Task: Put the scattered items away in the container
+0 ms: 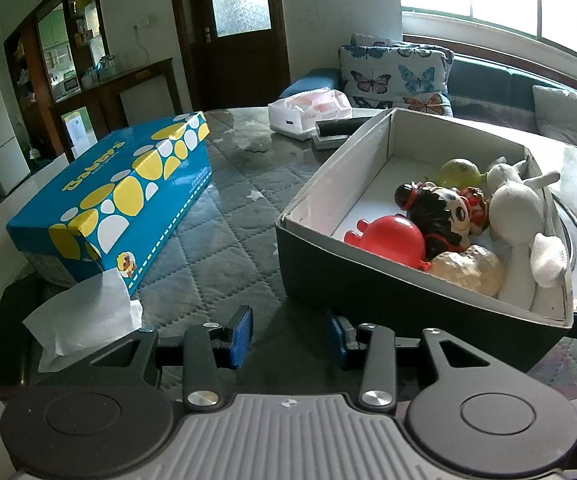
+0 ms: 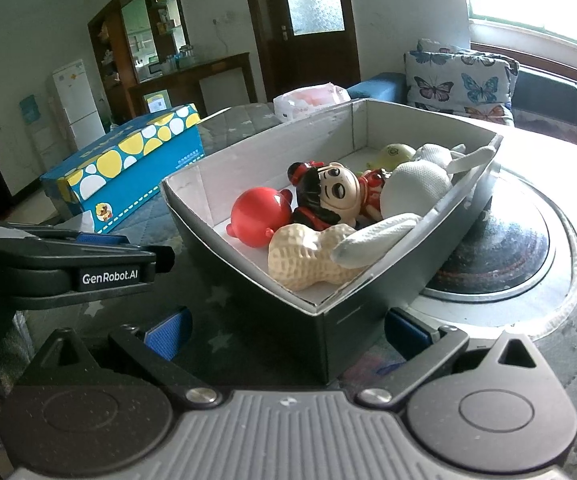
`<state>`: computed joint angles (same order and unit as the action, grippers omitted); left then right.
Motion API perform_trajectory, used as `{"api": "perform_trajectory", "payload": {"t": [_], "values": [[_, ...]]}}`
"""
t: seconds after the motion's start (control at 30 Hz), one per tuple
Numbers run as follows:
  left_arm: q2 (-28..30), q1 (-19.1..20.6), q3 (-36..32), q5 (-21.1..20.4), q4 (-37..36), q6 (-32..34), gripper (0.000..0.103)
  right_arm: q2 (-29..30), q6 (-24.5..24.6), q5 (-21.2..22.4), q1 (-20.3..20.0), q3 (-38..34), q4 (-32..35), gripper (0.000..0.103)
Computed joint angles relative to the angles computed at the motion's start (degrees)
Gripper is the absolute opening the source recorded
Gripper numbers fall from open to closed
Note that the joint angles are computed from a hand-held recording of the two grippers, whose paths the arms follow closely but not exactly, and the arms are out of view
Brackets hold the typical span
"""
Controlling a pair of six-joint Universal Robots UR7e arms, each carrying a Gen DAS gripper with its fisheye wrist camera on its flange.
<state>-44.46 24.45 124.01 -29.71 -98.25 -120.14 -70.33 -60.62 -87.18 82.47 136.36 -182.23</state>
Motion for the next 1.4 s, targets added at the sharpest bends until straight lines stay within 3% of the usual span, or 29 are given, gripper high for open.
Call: {"api": "perform_trajectory", "payload": {"t": [1.4], "values": [[0.1, 0.9, -0.9, 0.6, 2.6, -1.4, 0.041, 1.2, 1.0, -1.5, 0.7, -0.4, -1.2, 0.103]]}}
